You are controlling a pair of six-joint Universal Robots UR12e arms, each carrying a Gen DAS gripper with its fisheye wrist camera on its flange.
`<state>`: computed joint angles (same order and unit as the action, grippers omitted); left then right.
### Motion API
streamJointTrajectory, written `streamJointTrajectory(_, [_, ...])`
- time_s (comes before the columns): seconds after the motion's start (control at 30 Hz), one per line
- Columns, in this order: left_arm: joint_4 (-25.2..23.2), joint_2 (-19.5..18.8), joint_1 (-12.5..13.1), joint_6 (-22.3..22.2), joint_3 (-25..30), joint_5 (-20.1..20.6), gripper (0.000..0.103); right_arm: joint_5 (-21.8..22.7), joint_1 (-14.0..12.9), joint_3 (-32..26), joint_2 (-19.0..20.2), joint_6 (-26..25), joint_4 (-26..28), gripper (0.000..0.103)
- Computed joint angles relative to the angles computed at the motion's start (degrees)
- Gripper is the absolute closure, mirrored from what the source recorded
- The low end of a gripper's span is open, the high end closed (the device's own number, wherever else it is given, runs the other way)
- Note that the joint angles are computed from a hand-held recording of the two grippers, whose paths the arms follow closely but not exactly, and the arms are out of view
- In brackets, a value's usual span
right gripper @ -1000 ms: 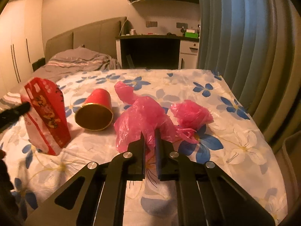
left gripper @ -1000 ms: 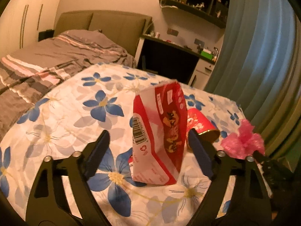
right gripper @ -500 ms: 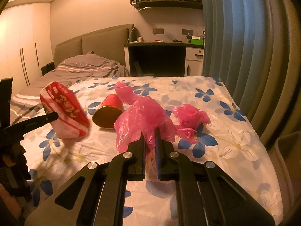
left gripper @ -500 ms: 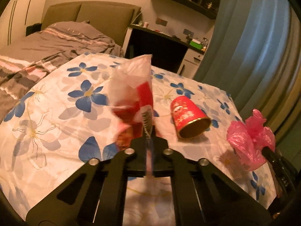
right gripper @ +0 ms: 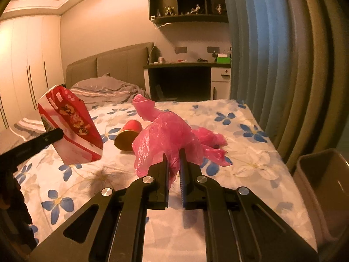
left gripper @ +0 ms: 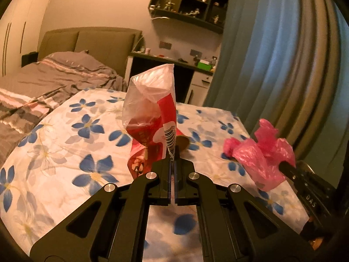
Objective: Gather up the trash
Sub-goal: 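Grasp the red-white snack bag with the left tool while the right tool grasps the pink plastic bag, then carry the snack bag and pink bag over the brown bin with both tools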
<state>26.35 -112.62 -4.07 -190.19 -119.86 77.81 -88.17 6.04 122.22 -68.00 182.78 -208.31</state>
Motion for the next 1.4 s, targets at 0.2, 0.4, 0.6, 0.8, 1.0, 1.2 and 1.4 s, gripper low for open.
streamJointTrajectory(0.2, [1.8, 0.9, -2.2, 0.6, -1.3, -0.1, 0.103, -0.4, -1.3, 3.2, -1.9, 0.9, -1.8, 0.094])
streamJointTrajectory(0.4, [1.8, 1.4, -4.3, 1.4, -1.6, -0.7, 0.103, -1.7, -2.8, 6.0, -3.4, 1.9, -3.7, 0.094])
streamJointTrajectory(0.6, [1.6, 1.3, -6.5, 2.9, -1.1, -0.9, 0.103, -2.4, -4.4, 8.2, -4.6, 2.6, -6.0, 0.094])
streamJointTrajectory(0.8, [1.1, 0.9, -8.3, 3.9, -0.4, -1.1, 0.103, -3.2, -5.9, 9.8, -5.5, 3.2, -7.7, 0.094])
streamJointTrajectory(1.0, [0.4, 0.5, -10.1, 5.3, 0.4, -1.8, 0.103, -3.9, -7.3, 11.1, -6.2, 4.0, -9.3, 0.094])
streamJointTrajectory(1.2, [-0.6, -0.3, -11.8, 6.9, 1.7, -2.6, 0.103, -4.8, -9.0, 12.2, -6.6, 5.1, -10.0, 0.094])
streamJointTrajectory(1.4, [-1.6, -1.2, -13.5, 8.5, 3.2, -3.6, 0.103, -5.7, -10.4, 12.6, -6.5, 6.3, -10.5, 0.094])
